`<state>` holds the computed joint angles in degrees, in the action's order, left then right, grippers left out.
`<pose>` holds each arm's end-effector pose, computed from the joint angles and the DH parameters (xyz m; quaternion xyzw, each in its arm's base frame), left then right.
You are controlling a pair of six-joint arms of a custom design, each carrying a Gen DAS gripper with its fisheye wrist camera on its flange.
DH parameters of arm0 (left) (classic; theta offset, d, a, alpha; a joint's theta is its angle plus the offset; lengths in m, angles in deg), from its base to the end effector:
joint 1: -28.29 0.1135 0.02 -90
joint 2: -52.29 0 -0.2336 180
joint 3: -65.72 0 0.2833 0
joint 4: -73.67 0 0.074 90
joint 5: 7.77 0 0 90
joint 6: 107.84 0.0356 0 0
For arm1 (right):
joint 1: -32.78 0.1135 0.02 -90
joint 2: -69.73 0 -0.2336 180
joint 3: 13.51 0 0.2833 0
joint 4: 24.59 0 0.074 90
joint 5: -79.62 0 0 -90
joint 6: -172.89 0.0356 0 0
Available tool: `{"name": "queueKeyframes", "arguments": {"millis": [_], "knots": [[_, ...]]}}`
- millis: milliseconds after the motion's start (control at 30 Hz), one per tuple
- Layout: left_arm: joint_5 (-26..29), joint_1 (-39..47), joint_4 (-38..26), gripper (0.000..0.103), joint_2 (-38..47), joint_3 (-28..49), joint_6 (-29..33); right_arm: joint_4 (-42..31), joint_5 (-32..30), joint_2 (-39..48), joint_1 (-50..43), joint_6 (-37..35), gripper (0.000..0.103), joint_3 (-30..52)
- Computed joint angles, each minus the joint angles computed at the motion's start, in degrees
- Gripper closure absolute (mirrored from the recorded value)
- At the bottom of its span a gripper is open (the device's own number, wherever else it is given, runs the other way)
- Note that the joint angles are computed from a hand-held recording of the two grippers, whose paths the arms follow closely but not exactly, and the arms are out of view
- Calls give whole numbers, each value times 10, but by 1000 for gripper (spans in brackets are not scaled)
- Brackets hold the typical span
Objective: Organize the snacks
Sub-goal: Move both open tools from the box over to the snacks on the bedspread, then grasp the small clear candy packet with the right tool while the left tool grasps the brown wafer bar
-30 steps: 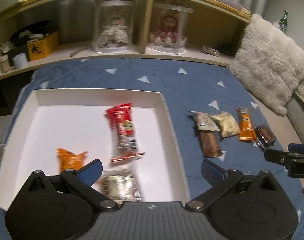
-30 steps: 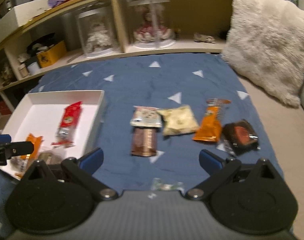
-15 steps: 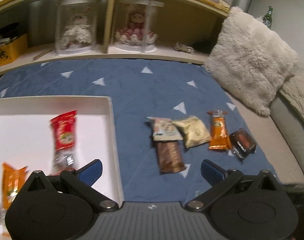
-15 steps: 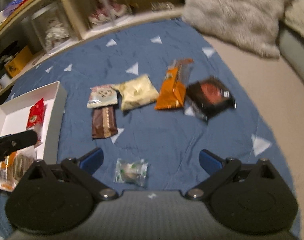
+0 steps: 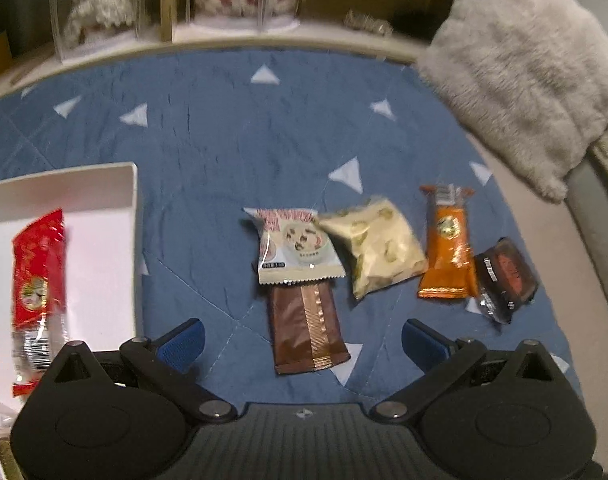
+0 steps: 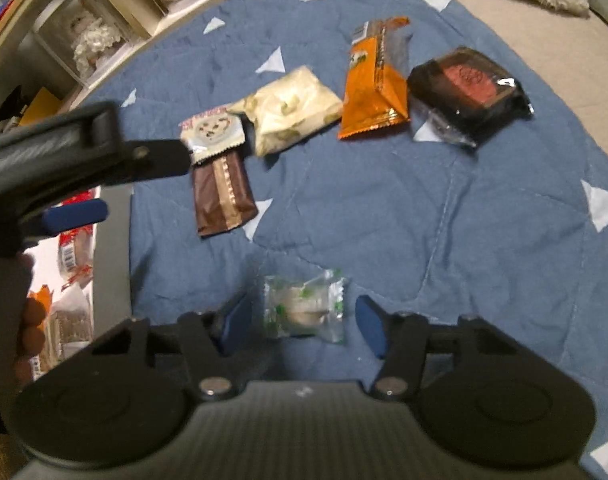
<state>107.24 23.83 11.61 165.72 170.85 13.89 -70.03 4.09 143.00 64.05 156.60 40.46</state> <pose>0.4265 -0.0484 0.1869 0.3339 0.9029 -0.1681 0.2121 0.2323 0.1307 0.1455 0.3760 0.8924 0.0972 0.2296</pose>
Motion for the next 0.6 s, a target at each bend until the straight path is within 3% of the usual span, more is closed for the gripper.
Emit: {"name": "queueKeyframes", "arguments": {"millis": [133, 267, 333, 500, 600], "knots": [[-28, -21, 1, 0, 27, 19, -36, 17, -9, 35, -8, -12, 40, 9], [-57, -40, 17, 0, 47, 31, -87, 27, -12, 46, -10, -20, 57, 12], [-75, -51, 26, 2, 53, 31, -99, 29, -14, 48, -9, -21, 58, 13], [-125, -72, 37, 17, 62, 28, -105, 44, -21, 45, -5, -28, 70, 9], [-156, -82, 56, 28, 59, 13, -98, 56, -26, 43, -11, -30, 71, 3]]}}
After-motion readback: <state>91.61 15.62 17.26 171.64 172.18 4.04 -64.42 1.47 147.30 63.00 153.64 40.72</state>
